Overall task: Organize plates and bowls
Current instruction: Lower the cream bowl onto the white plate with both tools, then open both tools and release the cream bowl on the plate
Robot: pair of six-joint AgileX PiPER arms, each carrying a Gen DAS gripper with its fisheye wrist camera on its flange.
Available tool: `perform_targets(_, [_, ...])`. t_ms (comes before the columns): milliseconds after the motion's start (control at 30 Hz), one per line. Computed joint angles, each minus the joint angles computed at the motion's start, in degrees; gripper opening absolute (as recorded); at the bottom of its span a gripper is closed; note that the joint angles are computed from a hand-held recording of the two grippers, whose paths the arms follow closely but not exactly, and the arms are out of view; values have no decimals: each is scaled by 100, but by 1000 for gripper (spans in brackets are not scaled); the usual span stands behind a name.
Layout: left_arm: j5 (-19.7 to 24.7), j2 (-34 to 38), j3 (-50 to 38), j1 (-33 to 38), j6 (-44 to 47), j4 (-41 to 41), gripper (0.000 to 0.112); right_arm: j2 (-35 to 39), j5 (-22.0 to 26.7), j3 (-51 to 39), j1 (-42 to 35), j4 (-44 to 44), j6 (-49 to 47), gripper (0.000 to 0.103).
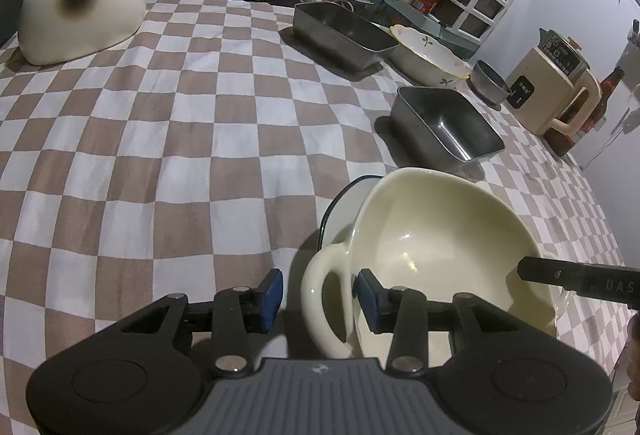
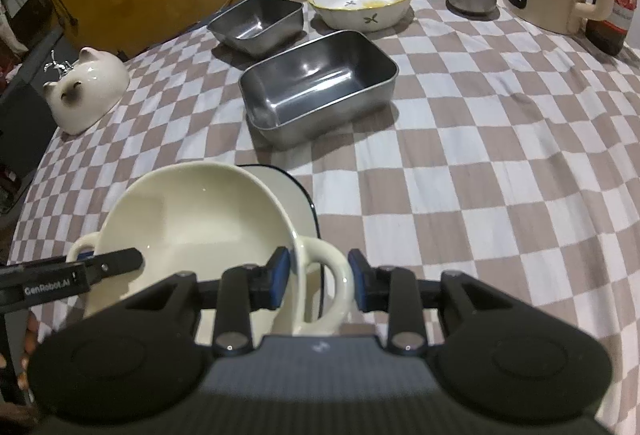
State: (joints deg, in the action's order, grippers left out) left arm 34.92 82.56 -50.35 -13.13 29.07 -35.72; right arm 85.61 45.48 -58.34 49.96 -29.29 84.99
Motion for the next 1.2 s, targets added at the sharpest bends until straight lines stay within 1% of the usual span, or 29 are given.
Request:
perform_targets(133, [-10,-4,-18,-39,-122,113,44,-39,-15,38,38,-49,77,36])
perform_targets(233, [0,-18,-98,-161,-470,477,44,-74,-95,88,-14,-21,74,37])
perform_targets(267, [2,-29,-117,-199,-568,599,44,-75,-96,98,-30,-14,76,40])
perform_targets(333, [-1,-78,-147,-260,-802,847,47,-54,-7,81,-39,-1,27,53])
perform_targets(433, [57,-151,-156,-179,-775,794,68,-81,53,96,5,-31,77,55])
perform_targets(467, [63,-192,-142,-145,-797,766,81,-85,74,94,25,-43,102,56])
perform_targets(500, [72,-233,-121,-116,-794,723,89,-83,121,79,57,-60,122,58])
perform_targets(600, [168,-305,-105,-85,-757,650,94,-100,131,99,160,-136,214,65])
perform_targets(700, [176,-404,-47,-161,-858,788,99,-154,100,162,276,-294,361,72])
perform_targets(767, [191,-482,8,-192,-902,836,102,-160,170,152,394,-458,502,78])
perform_targets(833, [214,-535,49,-207,-914,850,103,-169,252,132,494,-592,594,87])
perform_targets(867, [224,-580,81,-212,-926,858,103,-182,286,130,531,-650,628,90])
perform_targets(900, [243,-628,113,-213,-940,872,103,-195,346,123,588,-721,686,96])
perform_targets(933, [247,-661,137,-227,-975,899,103,-210,400,122,641,-792,748,99])
perform_targets(967, [259,-711,171,-226,-994,911,103,-234,449,132,701,-866,821,99])
perform_targets(1000, [267,-757,205,-222,-1004,908,103,-266,482,154,752,-913,875,102])
perform_targets(1200, [307,-1076,377,-207,-996,852,103,-415,757,236,1051,-1056,1228,102])
